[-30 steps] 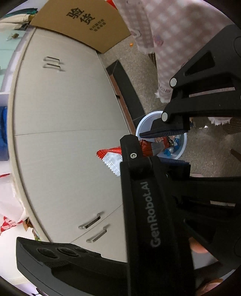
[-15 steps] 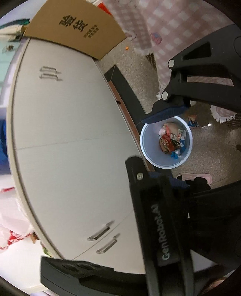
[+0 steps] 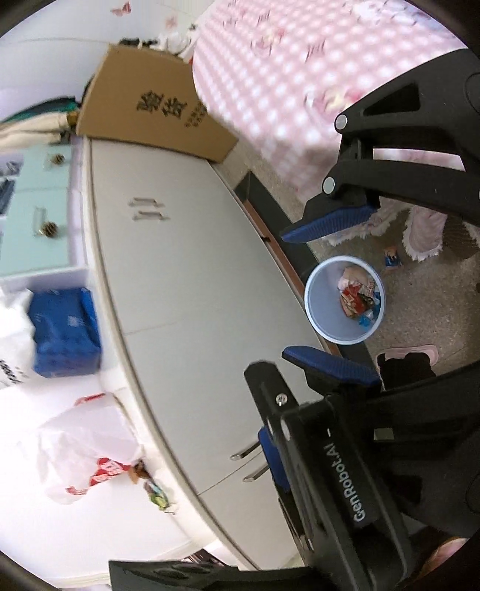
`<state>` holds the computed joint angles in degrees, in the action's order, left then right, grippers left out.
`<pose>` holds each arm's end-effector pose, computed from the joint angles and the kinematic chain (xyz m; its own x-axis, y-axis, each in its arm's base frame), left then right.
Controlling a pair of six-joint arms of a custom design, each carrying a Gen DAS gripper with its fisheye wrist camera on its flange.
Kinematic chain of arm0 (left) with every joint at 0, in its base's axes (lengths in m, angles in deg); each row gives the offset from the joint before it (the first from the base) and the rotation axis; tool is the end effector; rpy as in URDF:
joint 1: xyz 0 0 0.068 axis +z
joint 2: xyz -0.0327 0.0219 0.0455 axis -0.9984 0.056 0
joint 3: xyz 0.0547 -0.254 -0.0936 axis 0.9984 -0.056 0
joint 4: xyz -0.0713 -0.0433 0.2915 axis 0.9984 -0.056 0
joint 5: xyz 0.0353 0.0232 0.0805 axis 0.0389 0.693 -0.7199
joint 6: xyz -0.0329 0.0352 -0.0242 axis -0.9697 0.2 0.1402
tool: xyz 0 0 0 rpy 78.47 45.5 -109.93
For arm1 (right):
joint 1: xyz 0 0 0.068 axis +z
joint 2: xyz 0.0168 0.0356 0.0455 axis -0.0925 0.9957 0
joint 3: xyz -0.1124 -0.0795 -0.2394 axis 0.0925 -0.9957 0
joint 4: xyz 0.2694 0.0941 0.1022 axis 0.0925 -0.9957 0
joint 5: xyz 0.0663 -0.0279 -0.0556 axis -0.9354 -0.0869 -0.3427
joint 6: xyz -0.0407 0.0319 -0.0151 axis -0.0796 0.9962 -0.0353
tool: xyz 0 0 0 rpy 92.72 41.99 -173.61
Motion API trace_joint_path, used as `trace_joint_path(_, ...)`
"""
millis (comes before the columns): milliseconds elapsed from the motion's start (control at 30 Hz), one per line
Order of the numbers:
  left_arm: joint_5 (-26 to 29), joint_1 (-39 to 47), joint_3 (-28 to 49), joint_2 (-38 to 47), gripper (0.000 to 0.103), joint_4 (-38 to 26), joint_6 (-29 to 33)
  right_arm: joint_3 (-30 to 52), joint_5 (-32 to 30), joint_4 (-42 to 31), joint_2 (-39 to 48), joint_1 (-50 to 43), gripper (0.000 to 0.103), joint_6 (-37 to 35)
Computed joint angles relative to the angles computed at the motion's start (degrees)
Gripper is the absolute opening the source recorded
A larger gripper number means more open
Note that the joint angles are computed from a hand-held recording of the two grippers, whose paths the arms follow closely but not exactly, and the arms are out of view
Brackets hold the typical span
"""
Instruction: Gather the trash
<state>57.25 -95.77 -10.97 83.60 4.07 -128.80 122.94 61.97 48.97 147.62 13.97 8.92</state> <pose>0.2658 -0.0292 0.2981 -0.4713 -0.5517 -0.6881 -0.5494 0.7940 -0.2604 0.3356 0.1338 0.2810 -0.5257 -0.3990 -0.7513 -0.7223 0.6759 0.1464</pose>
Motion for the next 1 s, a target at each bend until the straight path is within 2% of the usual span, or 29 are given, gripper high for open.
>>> trace_joint_path(267,-16.5,-16.3,8.0,-0.3,0.077,-10.6,-6.1,-4.4,-3.8,-2.8,-12.0,-9.2,0.064,-1.5)
trace_joint_path(567,-29.0,-31.1,15.8,2.9,0.080,-20.0,-13.3,-8.8,-9.3,-4.6,-23.7,-21.3,0.070,-3.5)
trace_joint_path(700,-35.2,-38.9,18.9,5.0,0.082,-24.6,-17.8,-10.2,-14.7,-6.5,-28.2,-29.2,0.072,-5.2)
trace_joint_path(833,-39.1,-44.3,22.1,7.3,0.084,-28.1,-20.6,-11.4,-19.4,-7.7,-31.7,-37.5,0.075,-5.9)
trace_joint_path(1000,-44.4,-51.1,27.1,11.4,0.086,-36.7,-27.5,-11.8,-28.9,-10.2,-34.1,-50.1,0.078,-6.5)
